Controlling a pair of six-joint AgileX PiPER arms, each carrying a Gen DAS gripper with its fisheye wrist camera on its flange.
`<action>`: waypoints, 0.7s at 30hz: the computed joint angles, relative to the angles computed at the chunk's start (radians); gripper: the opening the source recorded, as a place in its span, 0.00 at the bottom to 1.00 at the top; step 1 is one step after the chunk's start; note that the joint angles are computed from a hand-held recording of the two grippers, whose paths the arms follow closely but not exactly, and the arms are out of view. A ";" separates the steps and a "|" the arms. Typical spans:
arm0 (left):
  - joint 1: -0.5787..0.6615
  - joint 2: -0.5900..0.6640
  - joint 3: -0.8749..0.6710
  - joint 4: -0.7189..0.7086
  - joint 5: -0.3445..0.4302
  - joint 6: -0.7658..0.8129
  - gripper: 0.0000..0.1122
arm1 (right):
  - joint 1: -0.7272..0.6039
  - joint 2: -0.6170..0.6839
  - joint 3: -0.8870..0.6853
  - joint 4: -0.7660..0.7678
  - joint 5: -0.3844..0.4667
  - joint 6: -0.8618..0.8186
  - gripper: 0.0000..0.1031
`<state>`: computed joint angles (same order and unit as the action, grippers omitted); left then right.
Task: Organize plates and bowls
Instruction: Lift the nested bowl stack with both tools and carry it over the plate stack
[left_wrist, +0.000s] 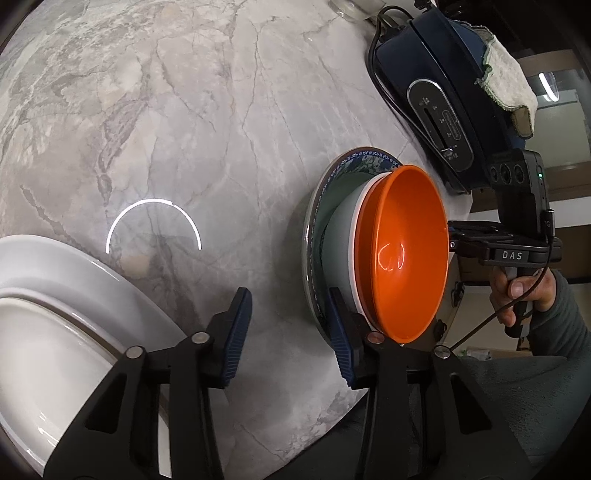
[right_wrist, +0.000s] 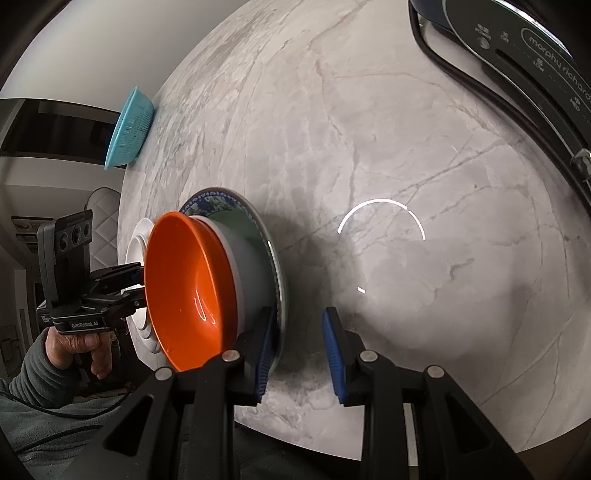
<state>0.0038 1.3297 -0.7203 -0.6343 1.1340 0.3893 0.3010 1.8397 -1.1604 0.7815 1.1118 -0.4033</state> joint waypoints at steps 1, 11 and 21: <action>-0.002 0.005 -0.003 -0.004 0.000 0.004 0.30 | 0.001 0.002 0.001 0.003 0.000 -0.002 0.28; -0.121 0.019 -0.061 0.015 -0.045 -0.068 0.08 | 0.002 -0.011 0.014 0.044 -0.006 -0.048 0.11; -0.212 -0.014 -0.086 0.111 -0.091 -0.206 0.08 | 0.024 -0.060 0.050 0.028 -0.058 -0.031 0.11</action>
<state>-0.2084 1.3155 -0.8063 -0.5229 1.0427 0.1833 0.3248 1.7799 -1.1107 0.8096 1.0533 -0.4340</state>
